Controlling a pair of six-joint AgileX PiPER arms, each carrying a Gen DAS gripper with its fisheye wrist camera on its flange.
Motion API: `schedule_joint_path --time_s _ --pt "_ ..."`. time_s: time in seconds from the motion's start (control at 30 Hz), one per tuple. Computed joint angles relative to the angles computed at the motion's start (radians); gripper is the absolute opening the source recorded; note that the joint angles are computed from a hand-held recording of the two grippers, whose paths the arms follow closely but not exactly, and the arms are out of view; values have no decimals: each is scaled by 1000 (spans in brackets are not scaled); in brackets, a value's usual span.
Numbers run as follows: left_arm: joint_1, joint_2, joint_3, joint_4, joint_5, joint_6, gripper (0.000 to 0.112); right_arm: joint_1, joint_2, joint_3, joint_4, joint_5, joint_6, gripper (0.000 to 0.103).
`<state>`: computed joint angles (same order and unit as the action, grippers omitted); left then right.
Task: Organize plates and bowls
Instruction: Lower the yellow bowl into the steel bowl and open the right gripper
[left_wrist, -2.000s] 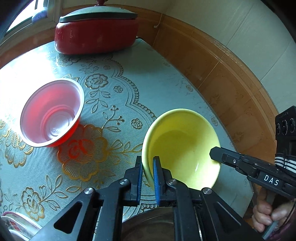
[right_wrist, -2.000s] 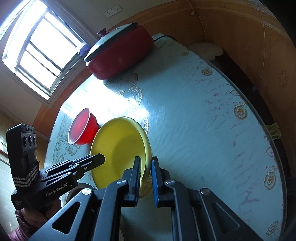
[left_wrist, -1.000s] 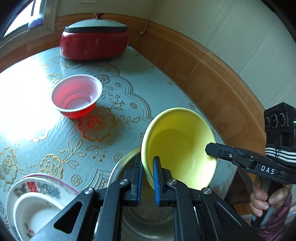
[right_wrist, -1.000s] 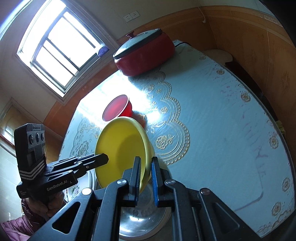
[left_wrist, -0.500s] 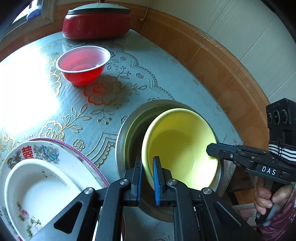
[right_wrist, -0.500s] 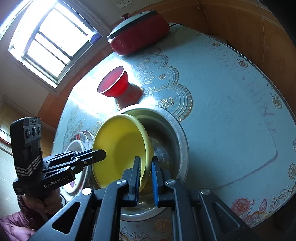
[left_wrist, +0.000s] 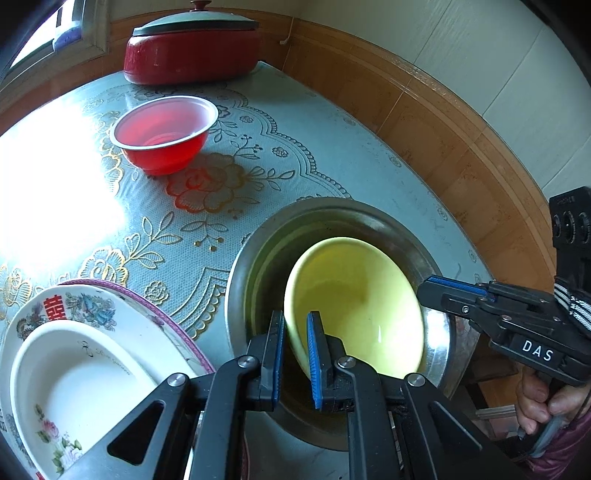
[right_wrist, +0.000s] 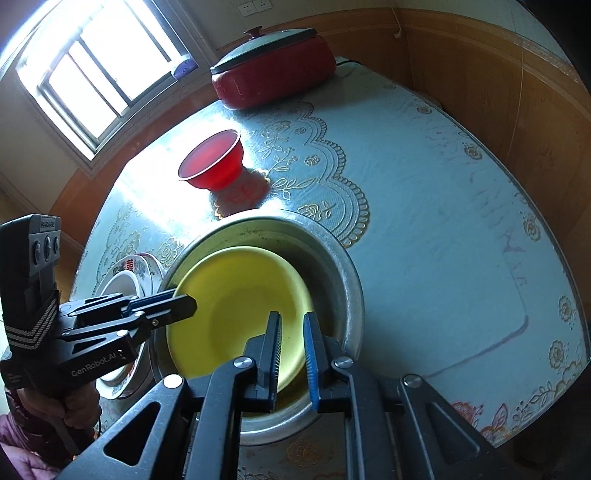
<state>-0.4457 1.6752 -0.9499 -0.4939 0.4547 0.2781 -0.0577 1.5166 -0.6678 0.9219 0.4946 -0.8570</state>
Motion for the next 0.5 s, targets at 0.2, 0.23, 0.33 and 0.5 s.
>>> schedule_joint_path --time_s 0.2,0.23,0.33,0.5 --pt "-20 23 -9 26 -7 -33 13 12 34 -17 -22 4 11 12" --pt "-15 23 -10 13 -3 -22 13 13 35 -20 -24 7 15 12" --pt "-3 11 -4 -19 -6 -1 14 -1 31 -24 10 29 -33 14" --pt "-4 -17 12 32 -36 -63 21 -7 25 -46 28 59 -56 16"
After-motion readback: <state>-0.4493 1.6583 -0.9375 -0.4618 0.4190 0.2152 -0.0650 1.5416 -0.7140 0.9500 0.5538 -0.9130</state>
